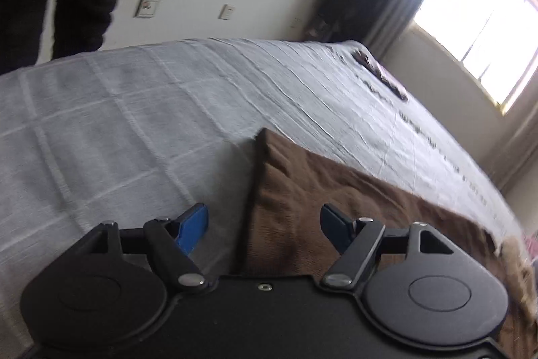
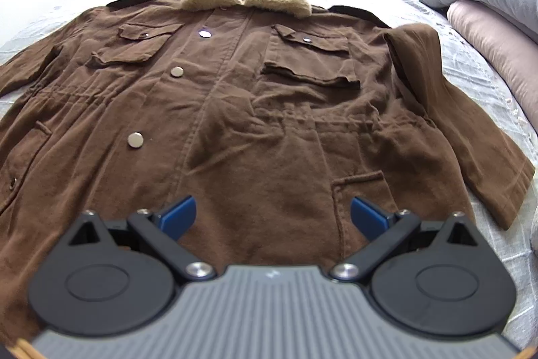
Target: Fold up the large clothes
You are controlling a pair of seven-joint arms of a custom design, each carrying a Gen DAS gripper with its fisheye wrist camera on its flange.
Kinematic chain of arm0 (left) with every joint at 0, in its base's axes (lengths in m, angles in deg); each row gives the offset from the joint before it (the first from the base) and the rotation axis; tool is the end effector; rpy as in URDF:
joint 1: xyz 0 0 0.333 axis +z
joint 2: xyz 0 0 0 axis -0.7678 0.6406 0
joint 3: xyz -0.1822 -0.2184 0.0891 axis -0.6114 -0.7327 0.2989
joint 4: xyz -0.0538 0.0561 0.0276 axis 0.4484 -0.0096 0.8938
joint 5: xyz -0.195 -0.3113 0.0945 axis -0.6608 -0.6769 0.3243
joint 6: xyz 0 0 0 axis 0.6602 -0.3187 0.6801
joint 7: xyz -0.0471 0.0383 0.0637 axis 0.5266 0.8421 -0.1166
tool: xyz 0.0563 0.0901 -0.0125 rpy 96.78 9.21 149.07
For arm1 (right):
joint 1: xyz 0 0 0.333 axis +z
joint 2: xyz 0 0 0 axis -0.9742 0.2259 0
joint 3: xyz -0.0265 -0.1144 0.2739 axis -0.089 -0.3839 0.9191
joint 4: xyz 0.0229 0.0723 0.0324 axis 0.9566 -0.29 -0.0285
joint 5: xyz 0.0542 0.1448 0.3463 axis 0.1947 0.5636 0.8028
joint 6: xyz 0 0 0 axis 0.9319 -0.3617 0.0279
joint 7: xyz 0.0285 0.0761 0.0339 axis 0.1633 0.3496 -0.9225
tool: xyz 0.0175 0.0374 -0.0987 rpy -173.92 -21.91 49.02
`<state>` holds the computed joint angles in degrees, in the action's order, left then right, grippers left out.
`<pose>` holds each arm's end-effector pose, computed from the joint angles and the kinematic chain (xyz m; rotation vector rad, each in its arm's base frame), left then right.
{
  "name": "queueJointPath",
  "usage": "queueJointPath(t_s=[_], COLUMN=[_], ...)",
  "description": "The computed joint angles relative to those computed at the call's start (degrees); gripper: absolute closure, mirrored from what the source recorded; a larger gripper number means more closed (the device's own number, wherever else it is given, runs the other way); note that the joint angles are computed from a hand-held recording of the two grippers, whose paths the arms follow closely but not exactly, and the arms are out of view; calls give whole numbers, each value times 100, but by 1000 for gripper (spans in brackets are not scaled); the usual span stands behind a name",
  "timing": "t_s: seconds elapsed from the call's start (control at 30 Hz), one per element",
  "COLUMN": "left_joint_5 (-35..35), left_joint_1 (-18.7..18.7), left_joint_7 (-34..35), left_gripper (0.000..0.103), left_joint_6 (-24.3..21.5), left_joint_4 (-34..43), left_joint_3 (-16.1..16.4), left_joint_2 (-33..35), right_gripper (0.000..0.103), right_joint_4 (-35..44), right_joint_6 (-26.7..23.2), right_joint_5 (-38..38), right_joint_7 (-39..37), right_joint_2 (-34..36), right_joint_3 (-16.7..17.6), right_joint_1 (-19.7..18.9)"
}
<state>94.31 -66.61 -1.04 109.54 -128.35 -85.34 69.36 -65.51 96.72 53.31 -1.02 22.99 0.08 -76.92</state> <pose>0.4386 -0.2409 0.3674 -2.2771 0.4366 -0.7844 0.5521 -0.0664 0.4300 -2.1525 1.2696 -0.5630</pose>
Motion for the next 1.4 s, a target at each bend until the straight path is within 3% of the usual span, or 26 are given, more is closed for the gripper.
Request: queueJointPath(t_s=[0.03, 0.07, 0.13, 0.23, 0.33, 0.4, 0.43, 0.47, 0.53, 0.7, 0.83, 0.9, 0.97, 1.07, 1.2, 1.27, 1.3, 1.37, 1.4], left_joint_5=[36, -116, -538, -718, -1172, -1284, -1171, -1051, -929, -808, -556, -410, -277, -235, -487, -671, -789, -1017, -1135], left_joint_1=[30, 20, -97, -332, -400, -479, -544, -604, -782, -1025, -1272, -1462, -1671, -1936, -2184, -2274, -2338, -2449, -2501], left_joint_7=[268, 701, 1248, 1007, 1749, 1782, 1776, 1824, 2049, 2891, 3429, 3711, 4005, 4421, 5048, 5403, 5618, 5993, 6223], left_gripper=[49, 81, 94, 94, 89, 80, 60, 33, 14, 11, 6, 5, 5, 5, 5, 5, 5, 5, 5], left_joint_6=[131, 76, -674, -1943, -2513, -2509, -2478, -2448, -2640, -2071, -1597, -1424, -1188, -801, -328, -230, -250, -277, -284], left_joint_4=[147, 389, 770, 1187, 1657, 1716, 1704, 1725, 1929, 2499, 3164, 3669, 4190, 4933, 5920, 6321, 6638, 7237, 7617], left_joint_3=[37, 59, -9, -68, 47, 90, 83, 73, 13, -35, 43, 110, 192, 306, 407, 468, 494, 555, 583], left_joint_2=[102, 271, 434, 632, 1054, 1075, 1056, 1088, 1195, 1379, 1827, 2156, 2522, 3087, 3855, 4170, 4385, 4773, 5010], right_gripper=[3, 3, 3, 3, 3, 3, 3, 3, 3, 3, 3, 3, 3, 4, 1, 2, 3, 17, 37], right_joint_4=[6, 22, 64, 118, 248, 318, 356, 397, 473, 904, 1923, 2630, 3449, 4447, 4715, 4790, 4570, 4377, 4333], right_joint_6=[-12, -10, 113, 303, 186, 163, 153, 179, 372, 803, 436, 80, -488, -1219, -911, -767, -326, 95, 181], right_joint_5=[61, 102, -43, -209, -117, -90, -60, -7, -78, -410, -503, -1044, -2041, -2654, -3799, -3982, -4132, -4391, -4436], right_joint_7=[-84, -144, -1, 246, 282, 395, 443, 478, 705, 1463, 2415, 3481, 5141, 6849, 8476, 8604, 8731, 8847, 8789], right_joint_2=[-8, 3, 70, 145, 210, 241, 258, 285, 367, 709, 1280, 1729, 2301, 3096, 3703, 3906, 3899, 3862, 3801], right_joint_3=[2, 3, 14, 18, -16, -43, -65, -87, -121, -220, -268, -411, -809, -1069, -1613, -1467, -1495, -1472, -1355], right_joint_1=[2, 5, 12, -13, -104, -175, -221, -272, -347, -631, -980, -990, -751, -625, -115, -167, -99, -68, -147])
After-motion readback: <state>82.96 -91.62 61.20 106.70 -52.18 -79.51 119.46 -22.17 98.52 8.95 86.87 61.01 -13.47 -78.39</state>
